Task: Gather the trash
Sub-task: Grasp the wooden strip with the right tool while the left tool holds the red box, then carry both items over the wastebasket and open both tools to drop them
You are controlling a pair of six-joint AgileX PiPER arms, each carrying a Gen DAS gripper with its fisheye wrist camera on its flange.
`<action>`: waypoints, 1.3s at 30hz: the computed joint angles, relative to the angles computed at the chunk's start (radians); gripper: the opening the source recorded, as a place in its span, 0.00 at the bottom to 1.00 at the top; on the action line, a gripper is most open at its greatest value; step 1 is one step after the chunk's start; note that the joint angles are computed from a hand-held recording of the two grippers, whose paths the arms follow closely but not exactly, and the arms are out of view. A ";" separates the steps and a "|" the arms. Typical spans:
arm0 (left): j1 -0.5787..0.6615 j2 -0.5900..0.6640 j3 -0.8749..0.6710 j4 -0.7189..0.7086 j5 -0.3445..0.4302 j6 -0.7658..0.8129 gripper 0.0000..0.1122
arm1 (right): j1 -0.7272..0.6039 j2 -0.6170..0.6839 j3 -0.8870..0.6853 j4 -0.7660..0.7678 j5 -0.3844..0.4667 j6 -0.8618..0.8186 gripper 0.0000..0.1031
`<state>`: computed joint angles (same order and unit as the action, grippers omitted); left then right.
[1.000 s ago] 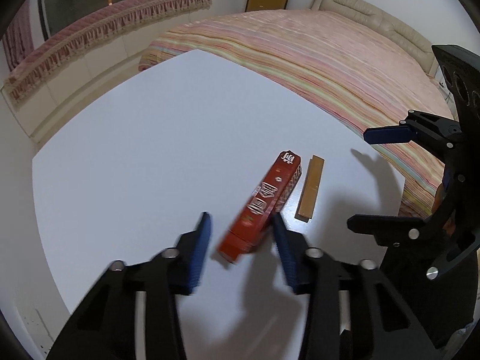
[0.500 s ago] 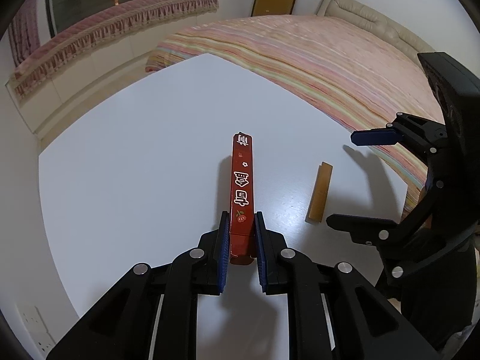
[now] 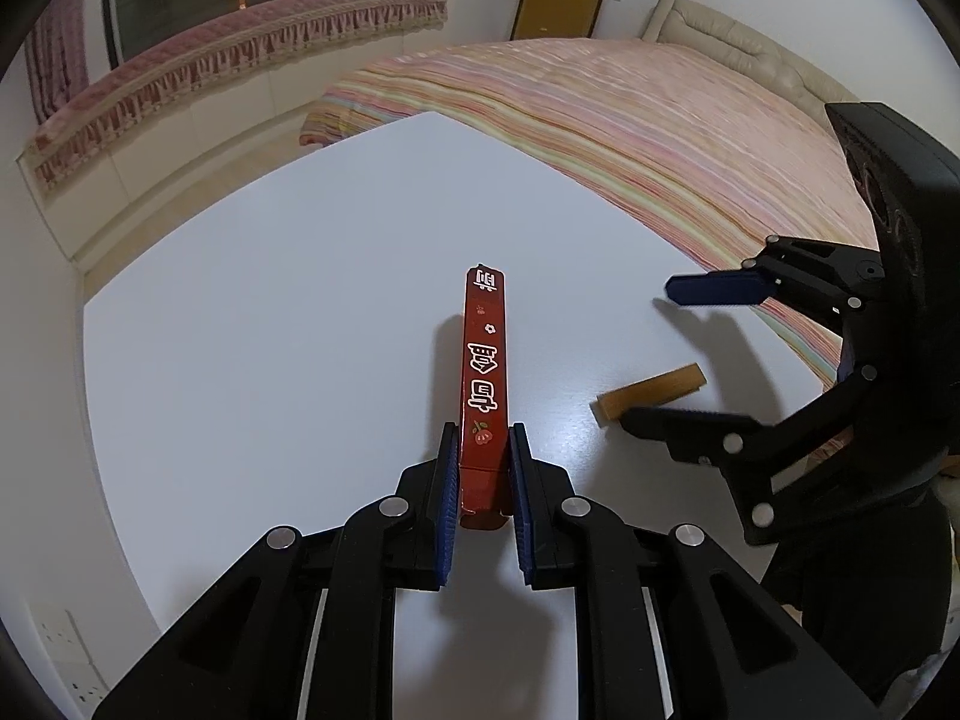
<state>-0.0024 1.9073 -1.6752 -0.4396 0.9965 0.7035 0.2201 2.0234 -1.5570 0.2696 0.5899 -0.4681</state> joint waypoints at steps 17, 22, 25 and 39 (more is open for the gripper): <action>0.012 -0.009 -0.009 -0.018 0.014 0.012 0.14 | 0.007 -0.039 0.030 0.056 0.043 -0.043 0.11; 0.014 -0.029 -0.001 -0.021 0.022 0.014 0.14 | 0.008 -0.078 0.054 0.068 0.043 -0.037 0.11; 0.011 -0.053 0.010 -0.021 0.027 0.012 0.14 | 0.010 -0.105 0.072 0.071 0.040 -0.032 0.11; 0.017 -0.244 0.138 -0.062 0.087 0.042 0.14 | 0.026 -0.384 0.311 0.078 0.012 0.021 0.11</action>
<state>0.0148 1.6637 -1.5376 -0.5019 1.0835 0.7459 0.2462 1.6399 -1.2455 0.3478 0.6022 -0.4467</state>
